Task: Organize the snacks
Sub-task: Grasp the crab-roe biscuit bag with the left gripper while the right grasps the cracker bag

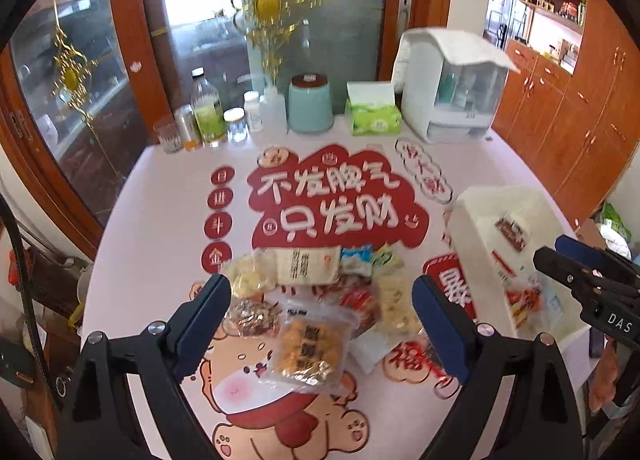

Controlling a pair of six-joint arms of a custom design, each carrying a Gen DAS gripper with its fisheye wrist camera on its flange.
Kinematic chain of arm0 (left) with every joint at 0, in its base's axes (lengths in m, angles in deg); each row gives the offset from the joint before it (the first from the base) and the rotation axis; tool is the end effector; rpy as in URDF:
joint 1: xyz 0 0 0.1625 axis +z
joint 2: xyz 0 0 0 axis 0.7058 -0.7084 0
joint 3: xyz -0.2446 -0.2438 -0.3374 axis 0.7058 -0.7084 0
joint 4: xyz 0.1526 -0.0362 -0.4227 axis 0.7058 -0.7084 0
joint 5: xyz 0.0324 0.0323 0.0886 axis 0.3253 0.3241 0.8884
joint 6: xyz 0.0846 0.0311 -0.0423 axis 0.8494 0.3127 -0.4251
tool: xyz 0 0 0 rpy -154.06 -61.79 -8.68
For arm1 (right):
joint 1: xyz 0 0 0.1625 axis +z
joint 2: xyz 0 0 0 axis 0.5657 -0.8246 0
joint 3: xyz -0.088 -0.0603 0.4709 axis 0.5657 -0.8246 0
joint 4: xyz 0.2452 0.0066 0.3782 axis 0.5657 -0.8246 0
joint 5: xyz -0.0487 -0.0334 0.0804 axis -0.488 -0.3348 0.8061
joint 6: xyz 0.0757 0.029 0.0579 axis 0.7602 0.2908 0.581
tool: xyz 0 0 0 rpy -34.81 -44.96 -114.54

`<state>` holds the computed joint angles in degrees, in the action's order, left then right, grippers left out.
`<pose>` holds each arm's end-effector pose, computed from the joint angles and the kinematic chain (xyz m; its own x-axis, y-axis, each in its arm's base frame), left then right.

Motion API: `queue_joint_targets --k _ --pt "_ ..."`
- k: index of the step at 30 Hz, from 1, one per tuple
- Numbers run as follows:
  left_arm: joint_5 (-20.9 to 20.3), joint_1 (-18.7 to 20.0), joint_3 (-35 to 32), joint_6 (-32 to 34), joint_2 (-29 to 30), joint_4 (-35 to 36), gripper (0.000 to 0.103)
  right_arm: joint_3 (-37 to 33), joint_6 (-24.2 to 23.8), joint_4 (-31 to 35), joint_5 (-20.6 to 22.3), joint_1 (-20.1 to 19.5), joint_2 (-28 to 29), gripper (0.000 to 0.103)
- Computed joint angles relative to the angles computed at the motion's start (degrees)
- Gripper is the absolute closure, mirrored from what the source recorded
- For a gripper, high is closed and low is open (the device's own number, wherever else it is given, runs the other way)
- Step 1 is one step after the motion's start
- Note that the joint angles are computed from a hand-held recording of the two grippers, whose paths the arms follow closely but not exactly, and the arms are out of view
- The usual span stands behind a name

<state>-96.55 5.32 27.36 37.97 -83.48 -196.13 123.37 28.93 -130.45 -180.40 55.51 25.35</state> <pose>-0.3332 -0.7450 0.1324 -0.7038 -0.1799 -0.6873 0.3426 0.7616 -0.5502 0.1131 -0.8084 0.3044 -0.7592 -0.4267 0.4915 -0.6201 0.7035 -0.3472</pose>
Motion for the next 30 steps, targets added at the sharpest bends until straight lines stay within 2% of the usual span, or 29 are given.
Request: queue_joint_targets --k 4,11,14,19,23,30 --pt "-3.92 2.11 1.75 1.54 -0.45 -0.64 0.011 1.40 1.52 -1.25 -2.16 0.91 1.57 0.042" --pt "-12.85 6.99 1.54 0.65 1.23 3.67 0.011 1.93 3.77 -1.43 -5.99 1.88 4.49 0.042" --pt "-14.67 8.41 0.80 -0.47 2.27 5.40 0.011 0.93 4.06 -1.01 -8.36 2.09 6.50 0.042" --pt "-15.47 9.82 -1.03 -0.72 4.19 7.76 0.011 -1.78 5.86 1.82 -10.97 1.76 9.88 0.042" --pt "-14.33 10.33 -2.86 -0.68 5.58 9.47 0.011 -4.99 7.69 4.46 -12.69 1.43 12.92 0.042" --pt "-16.64 11.81 -4.76 -2.08 6.80 11.28 0.011 -9.15 8.32 7.42 -15.96 1.13 17.09 0.042"
